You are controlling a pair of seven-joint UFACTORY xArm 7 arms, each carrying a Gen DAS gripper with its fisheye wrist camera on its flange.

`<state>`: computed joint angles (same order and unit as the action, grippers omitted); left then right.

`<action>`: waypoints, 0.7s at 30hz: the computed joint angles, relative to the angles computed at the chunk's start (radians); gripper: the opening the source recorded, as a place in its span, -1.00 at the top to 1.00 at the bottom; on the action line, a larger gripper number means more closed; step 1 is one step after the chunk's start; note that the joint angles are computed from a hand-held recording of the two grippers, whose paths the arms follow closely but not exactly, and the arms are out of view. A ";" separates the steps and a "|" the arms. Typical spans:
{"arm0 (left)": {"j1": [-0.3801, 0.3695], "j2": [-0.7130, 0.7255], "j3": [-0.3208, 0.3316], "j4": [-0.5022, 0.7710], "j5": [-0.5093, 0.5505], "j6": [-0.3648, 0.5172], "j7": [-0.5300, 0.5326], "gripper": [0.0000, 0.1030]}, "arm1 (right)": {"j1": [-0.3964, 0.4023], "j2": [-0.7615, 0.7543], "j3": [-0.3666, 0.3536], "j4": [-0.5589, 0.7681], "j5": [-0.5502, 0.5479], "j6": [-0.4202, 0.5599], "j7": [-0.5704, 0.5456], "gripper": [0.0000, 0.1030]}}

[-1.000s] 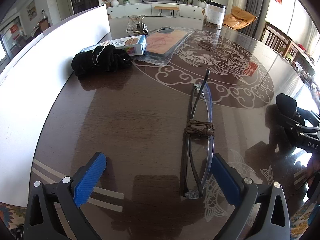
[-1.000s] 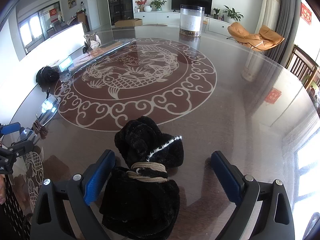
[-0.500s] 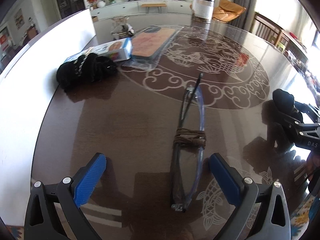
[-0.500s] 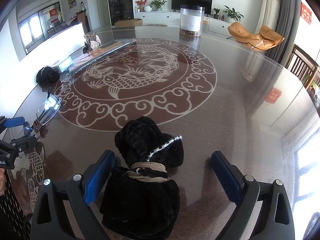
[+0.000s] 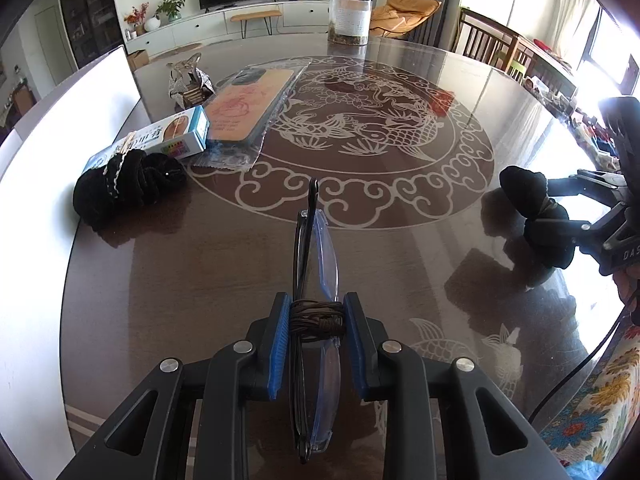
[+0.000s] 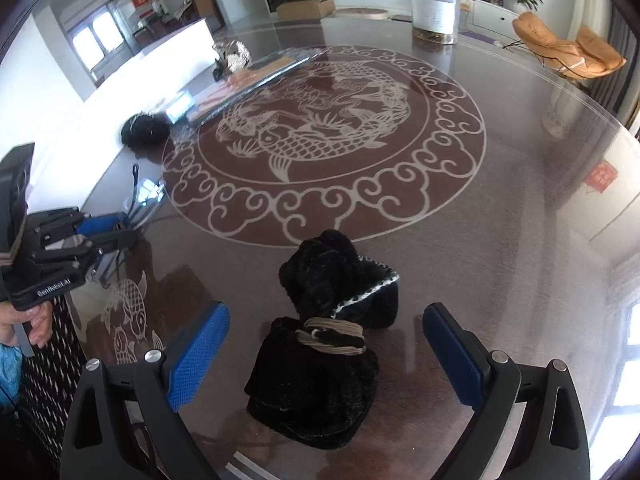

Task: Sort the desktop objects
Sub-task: 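Grasp the clear eyeglasses with the left tool, then carry the eyeglasses and pouch into the white bin and open both tools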

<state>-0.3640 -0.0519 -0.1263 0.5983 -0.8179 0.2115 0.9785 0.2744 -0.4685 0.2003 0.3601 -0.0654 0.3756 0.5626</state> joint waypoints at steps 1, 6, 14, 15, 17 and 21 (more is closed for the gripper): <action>-0.001 -0.015 0.003 -0.008 -0.020 0.005 0.014 0.48 | 0.001 0.025 0.013 0.031 -0.037 0.052 0.007 -0.13; -0.021 -0.159 0.088 -0.058 -0.199 0.096 0.149 0.48 | 0.004 -0.017 0.063 0.095 -0.075 0.184 0.058 0.37; 0.094 -0.331 0.233 -0.035 -0.184 0.289 0.095 0.48 | -0.015 0.148 0.141 0.293 -0.211 0.099 0.149 0.37; 0.119 -0.333 0.250 -0.011 -0.159 0.305 0.080 0.48 | -0.016 0.199 0.147 0.350 -0.242 0.079 0.161 0.37; 0.169 -0.328 0.280 0.038 -0.116 0.314 0.060 0.48 | -0.003 0.311 0.155 0.491 -0.302 0.031 0.186 0.37; 0.278 -0.237 0.332 0.155 -0.028 0.287 0.020 0.48 | 0.073 0.553 0.164 0.835 -0.426 -0.019 0.208 0.36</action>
